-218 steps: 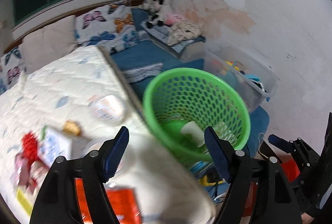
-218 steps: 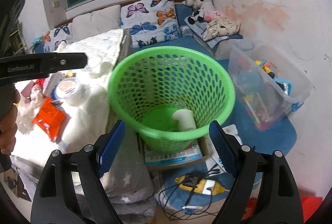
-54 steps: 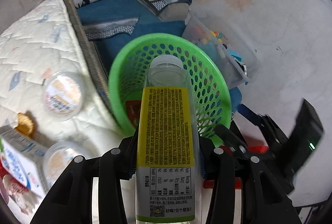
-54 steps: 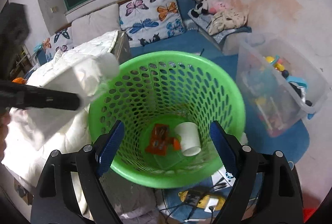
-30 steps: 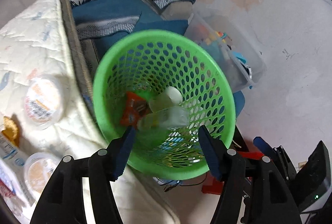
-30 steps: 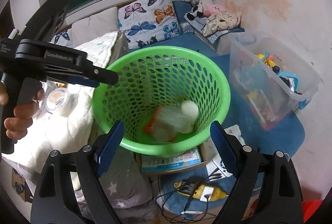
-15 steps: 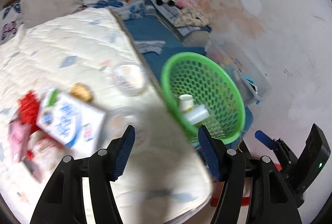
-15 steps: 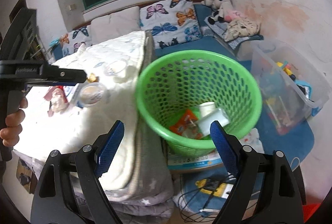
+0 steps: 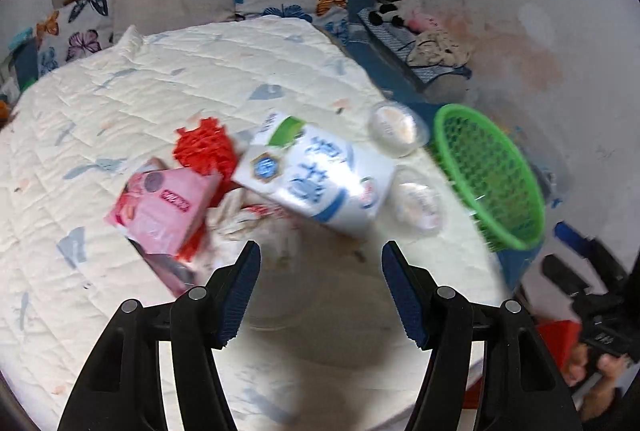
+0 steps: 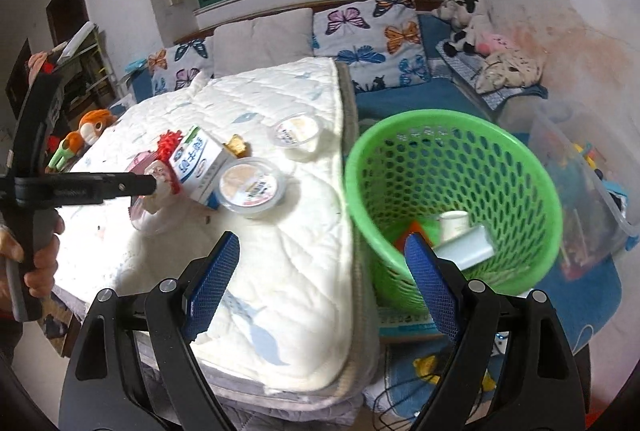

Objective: Collect trash
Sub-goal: 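Grasp the crumpled white tissue with the left tool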

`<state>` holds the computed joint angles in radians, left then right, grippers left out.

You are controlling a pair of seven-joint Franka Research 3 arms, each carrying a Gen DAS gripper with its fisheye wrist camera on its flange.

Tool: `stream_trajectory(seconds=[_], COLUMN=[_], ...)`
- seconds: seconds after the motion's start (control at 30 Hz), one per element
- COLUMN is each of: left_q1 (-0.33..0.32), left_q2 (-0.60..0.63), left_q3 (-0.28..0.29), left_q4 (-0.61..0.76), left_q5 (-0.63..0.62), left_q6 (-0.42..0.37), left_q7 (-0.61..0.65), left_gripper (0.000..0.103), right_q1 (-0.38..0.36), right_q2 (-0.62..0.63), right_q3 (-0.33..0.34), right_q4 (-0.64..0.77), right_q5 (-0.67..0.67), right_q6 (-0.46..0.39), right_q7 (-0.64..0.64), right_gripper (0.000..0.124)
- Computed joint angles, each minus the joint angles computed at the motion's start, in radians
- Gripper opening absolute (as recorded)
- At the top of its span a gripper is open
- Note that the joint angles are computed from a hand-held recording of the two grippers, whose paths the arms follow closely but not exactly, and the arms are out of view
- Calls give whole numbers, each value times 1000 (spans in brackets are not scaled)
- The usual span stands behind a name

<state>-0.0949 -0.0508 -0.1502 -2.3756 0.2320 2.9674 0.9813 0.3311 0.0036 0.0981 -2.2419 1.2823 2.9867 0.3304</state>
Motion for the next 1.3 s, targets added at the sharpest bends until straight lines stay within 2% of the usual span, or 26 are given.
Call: stream_trajectory(seconds=[0.33, 0.47, 0.57, 0.67, 0.77, 1.07, 1.3], left_q1=[41, 35, 37, 40, 43, 31, 24], left_q2=[46, 62, 61, 50, 38, -14, -54], left_q3=[1, 9, 18, 19, 18, 22, 25], left_q4=[44, 56, 47, 27, 16, -60, -96], left_q5=[373, 388, 401, 354, 366, 131, 56], left_q6=[-45, -66, -48, -18, -8, 71, 101], left_q7=[-296, -315, -333, -295, -298, -105, -32], left_gripper=[55, 42, 35, 29, 25, 24, 24], right_q1=[6, -2, -9, -15, -23, -16, -22], right_q2=[48, 74, 96, 124, 151, 237, 300], right_q3=[19, 26, 33, 39, 49, 81, 94], right_q4=[31, 52, 74, 104, 134, 224, 282], right_q5=[-41, -75, -100, -138, -166, -295, -420], right_q6=[-17, -44, -62, -86, -112, -110, -103], right_q7=[29, 63, 90, 128, 158, 246, 353], right_gripper=[85, 85, 84, 84, 84, 84, 84])
